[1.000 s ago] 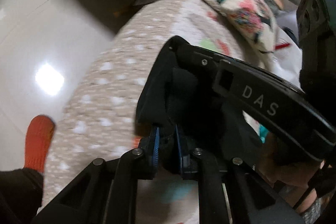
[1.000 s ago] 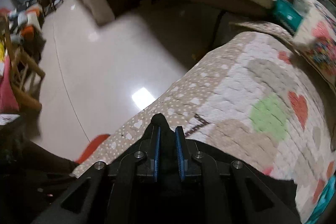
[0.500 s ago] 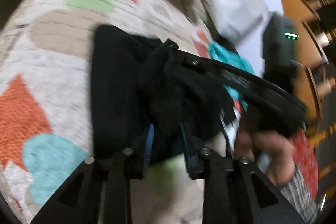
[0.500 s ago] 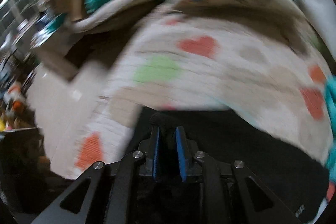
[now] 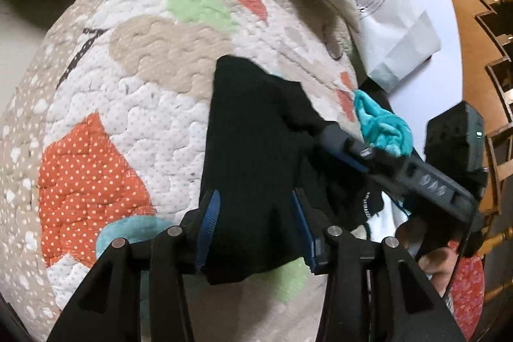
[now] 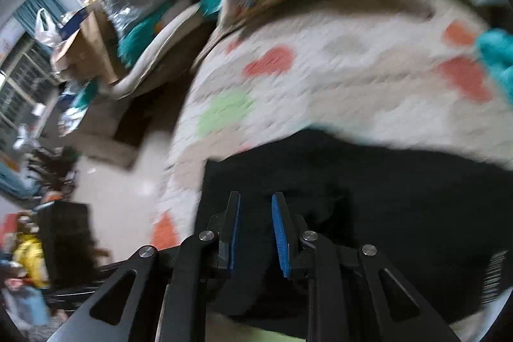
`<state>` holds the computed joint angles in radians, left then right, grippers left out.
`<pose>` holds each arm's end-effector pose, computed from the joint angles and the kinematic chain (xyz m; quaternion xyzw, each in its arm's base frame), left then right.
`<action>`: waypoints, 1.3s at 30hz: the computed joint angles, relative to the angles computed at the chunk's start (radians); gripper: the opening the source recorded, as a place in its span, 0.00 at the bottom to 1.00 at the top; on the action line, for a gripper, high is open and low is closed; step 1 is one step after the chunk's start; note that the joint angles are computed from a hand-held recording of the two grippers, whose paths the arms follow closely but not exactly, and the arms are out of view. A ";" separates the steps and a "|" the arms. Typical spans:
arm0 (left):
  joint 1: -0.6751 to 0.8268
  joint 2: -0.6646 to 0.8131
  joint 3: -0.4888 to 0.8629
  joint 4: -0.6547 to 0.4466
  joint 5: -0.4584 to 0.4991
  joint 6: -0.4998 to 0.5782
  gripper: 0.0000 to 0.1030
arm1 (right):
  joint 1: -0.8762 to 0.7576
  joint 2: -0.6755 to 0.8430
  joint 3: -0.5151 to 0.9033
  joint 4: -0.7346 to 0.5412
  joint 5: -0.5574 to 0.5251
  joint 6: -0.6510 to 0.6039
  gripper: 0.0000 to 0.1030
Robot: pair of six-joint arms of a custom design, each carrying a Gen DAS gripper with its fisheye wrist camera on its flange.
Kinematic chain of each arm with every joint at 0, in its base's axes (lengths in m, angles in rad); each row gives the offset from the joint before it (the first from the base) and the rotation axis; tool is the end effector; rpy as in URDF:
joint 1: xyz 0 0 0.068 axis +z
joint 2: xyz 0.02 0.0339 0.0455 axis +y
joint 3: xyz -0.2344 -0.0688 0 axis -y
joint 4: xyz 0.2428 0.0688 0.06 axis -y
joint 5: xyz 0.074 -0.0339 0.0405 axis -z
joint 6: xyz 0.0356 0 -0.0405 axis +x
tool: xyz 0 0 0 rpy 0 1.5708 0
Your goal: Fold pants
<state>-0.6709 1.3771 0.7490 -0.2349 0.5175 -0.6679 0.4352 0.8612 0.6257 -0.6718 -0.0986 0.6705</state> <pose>0.2043 -0.1847 0.1697 0.0900 0.9067 -0.3961 0.1138 0.1661 0.0811 0.2068 0.0949 0.9397 0.2105 0.2524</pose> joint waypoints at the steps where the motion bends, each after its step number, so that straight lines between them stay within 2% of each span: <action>1: -0.013 0.003 0.003 -0.001 -0.018 0.003 0.42 | -0.002 0.037 -0.009 0.006 0.001 0.005 0.22; 3: -0.047 -0.005 0.007 -0.008 -0.054 0.010 0.42 | -0.045 0.043 -0.042 -0.018 0.010 0.011 0.22; 6: -0.095 0.011 0.021 0.003 -0.077 -0.025 0.45 | -0.121 -0.061 -0.086 -0.085 0.013 0.034 0.19; 8: -0.100 0.007 0.012 0.007 -0.090 -0.043 0.45 | -0.060 -0.051 -0.019 -0.175 0.155 0.067 0.21; 9: -0.102 0.005 0.007 0.012 -0.098 -0.056 0.45 | -0.031 -0.033 0.005 -0.187 0.196 0.069 0.26; 11: -0.088 -0.027 -0.027 0.017 -0.083 -0.064 0.47 | 0.030 0.036 0.087 -0.186 0.245 0.041 0.27; 13: -0.087 -0.046 -0.044 0.019 -0.084 -0.060 0.48 | 0.065 0.111 0.157 -0.160 0.233 0.017 0.32; 16: -0.126 -0.047 -0.042 0.019 -0.143 -0.048 0.52 | 0.107 0.308 0.282 -0.092 0.163 -0.025 0.46; 18: -0.171 -0.046 -0.035 0.013 -0.210 -0.038 0.52 | 0.135 0.447 0.356 -0.073 0.129 -0.019 0.46; 19: -0.189 -0.047 -0.029 0.001 -0.238 -0.027 0.49 | 0.146 0.496 0.385 -0.080 0.138 -0.019 0.46; 20: -0.215 -0.034 -0.005 -0.031 -0.287 -0.004 0.36 | 0.155 0.591 0.447 -0.100 0.151 -0.030 0.46; 21: -0.230 -0.016 0.016 -0.058 -0.312 0.019 0.28 | 0.167 0.650 0.476 -0.118 0.152 -0.032 0.47; 22: -0.237 -0.002 0.031 -0.075 -0.319 0.031 0.08 | 0.165 0.703 0.511 -0.143 0.138 -0.041 0.51; 23: -0.235 0.014 0.042 -0.088 -0.310 0.036 0.00 | 0.160 0.767 0.553 -0.174 0.123 -0.051 0.51; 24: -0.224 0.025 0.045 -0.094 -0.285 0.031 0.00 | 0.160 0.826 0.600 -0.213 0.127 -0.066 0.51; 27: -0.195 0.009 0.048 -0.118 -0.253 0.030 0.00 | 0.171 0.884 0.687 -0.299 0.168 -0.099 0.32; 28: -0.184 0.001 0.049 -0.130 -0.246 0.029 0.00 | 0.175 0.883 0.696 -0.307 0.173 -0.106 0.21; 29: -0.171 -0.006 0.051 -0.142 -0.235 0.026 0.00 | 0.185 0.878 0.703 -0.316 0.182 -0.114 0.17; 34: -0.089 -0.068 0.029 -0.203 -0.197 0.029 0.00 | 0.223 0.883 0.729 -0.321 0.225 -0.078 0.12; 39: 0.074 -0.135 -0.014 -0.258 -0.144 0.082 0.00 | 0.253 0.961 0.844 -0.337 0.240 -0.053 0.12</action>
<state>-0.5966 1.2416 0.7350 -0.4930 0.3737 -0.5864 0.6884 1.8222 1.4698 -1.0092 0.1413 0.6173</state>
